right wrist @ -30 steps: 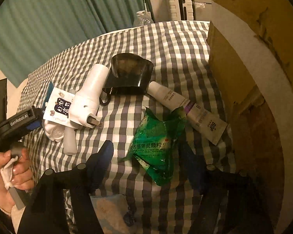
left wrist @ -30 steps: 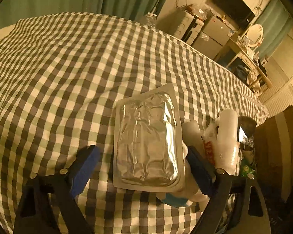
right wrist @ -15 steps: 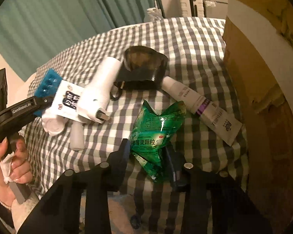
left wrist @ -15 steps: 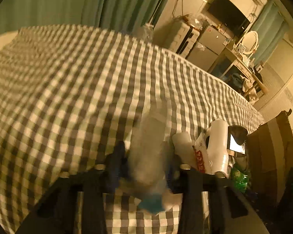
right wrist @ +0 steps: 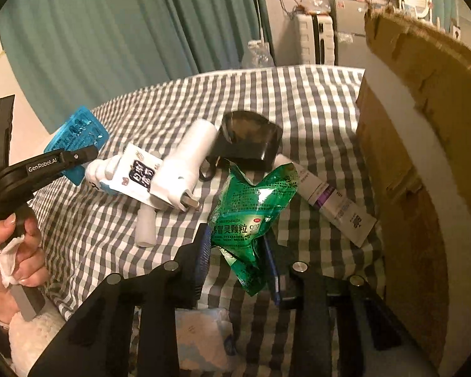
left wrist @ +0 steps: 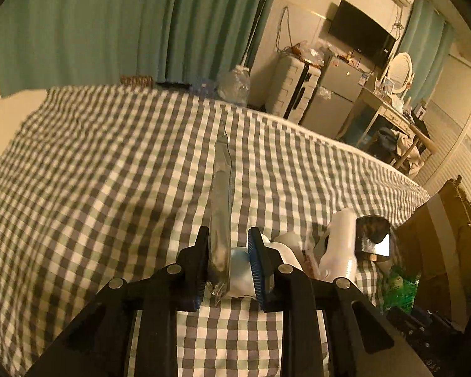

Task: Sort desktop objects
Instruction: 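Grasp the blue pill blister with left tool while right tool grasps green medicine packet, then carry the blister and green packet up over the cardboard box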

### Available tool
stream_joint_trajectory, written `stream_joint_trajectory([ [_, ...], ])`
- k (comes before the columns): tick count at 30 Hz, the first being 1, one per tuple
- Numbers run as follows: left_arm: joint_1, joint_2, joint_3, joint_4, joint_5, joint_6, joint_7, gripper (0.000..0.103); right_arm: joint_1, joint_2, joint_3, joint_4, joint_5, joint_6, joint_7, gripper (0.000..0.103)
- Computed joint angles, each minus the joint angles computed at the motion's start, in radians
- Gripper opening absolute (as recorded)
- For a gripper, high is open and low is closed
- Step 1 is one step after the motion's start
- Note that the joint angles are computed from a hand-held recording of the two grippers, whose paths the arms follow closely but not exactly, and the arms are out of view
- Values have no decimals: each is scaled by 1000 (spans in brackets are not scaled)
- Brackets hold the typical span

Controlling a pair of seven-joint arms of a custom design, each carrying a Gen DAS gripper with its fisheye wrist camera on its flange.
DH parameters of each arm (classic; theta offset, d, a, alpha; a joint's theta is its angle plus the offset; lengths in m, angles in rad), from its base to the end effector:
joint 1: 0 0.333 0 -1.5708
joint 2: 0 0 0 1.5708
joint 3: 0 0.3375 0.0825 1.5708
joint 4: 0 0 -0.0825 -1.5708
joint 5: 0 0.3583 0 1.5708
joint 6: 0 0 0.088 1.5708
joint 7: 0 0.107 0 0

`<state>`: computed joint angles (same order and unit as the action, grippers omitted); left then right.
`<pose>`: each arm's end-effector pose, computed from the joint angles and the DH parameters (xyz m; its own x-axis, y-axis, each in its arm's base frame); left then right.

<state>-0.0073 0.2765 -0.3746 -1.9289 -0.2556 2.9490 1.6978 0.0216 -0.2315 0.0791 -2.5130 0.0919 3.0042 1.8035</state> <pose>0.6104 -0.2024 0.4776 -0.2994 -0.9287 0.2189 -0.7386 0.0803 -0.6693 0.4630 0.0419 0.4867 -0.1359 -0.9699 -0.2021 -0.7405 0.2350 -0.6296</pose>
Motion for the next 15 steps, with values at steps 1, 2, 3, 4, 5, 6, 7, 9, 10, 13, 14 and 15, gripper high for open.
stream_joint_trajectory([
  [1,-5,-2,6,5,9,5,-4,24,-18,-4,19,-8,-22,16,21,32],
  [2,-8,-10,9,1,15,14,-8,24,-24,-13,19,-14,-30,26,21,32],
  [3,-4,-20,3,-8,13,26,-2,24,-38,-20,32,-20,-45,36,33,32],
  [4,-4,-31,3,-15,17,33,1,24,-58,-24,53,-23,-65,45,50,32],
  [5,-22,-44,22,-24,45,45,-14,24,-79,-31,72,-27,-87,52,65,32],
  [6,-68,-56,76,-33,120,59,-65,25,-94,-35,88,-30,-104,53,78,32],
  [7,-104,-60,122,-36,213,64,-135,25,-108,-39,103,-33,-121,56,89,32],
  [9,-92,-69,110,-49,218,71,-130,25,-132,-46,128,-39,-152,62,111,32],
  [10,-59,-72,72,-53,183,74,-99,25,-147,-51,143,-41,-169,64,124,32],
  [13,23,-81,-26,-67,61,97,20,14,-172,-64,167,-51,-200,73,147,32],
  [14,40,-84,-45,-70,32,104,57,6,-177,-67,171,-53,-206,75,152,32],
  [15,33,-91,-40,-75,32,110,64,6,-188,-72,180,-58,-214,81,161,32],
])
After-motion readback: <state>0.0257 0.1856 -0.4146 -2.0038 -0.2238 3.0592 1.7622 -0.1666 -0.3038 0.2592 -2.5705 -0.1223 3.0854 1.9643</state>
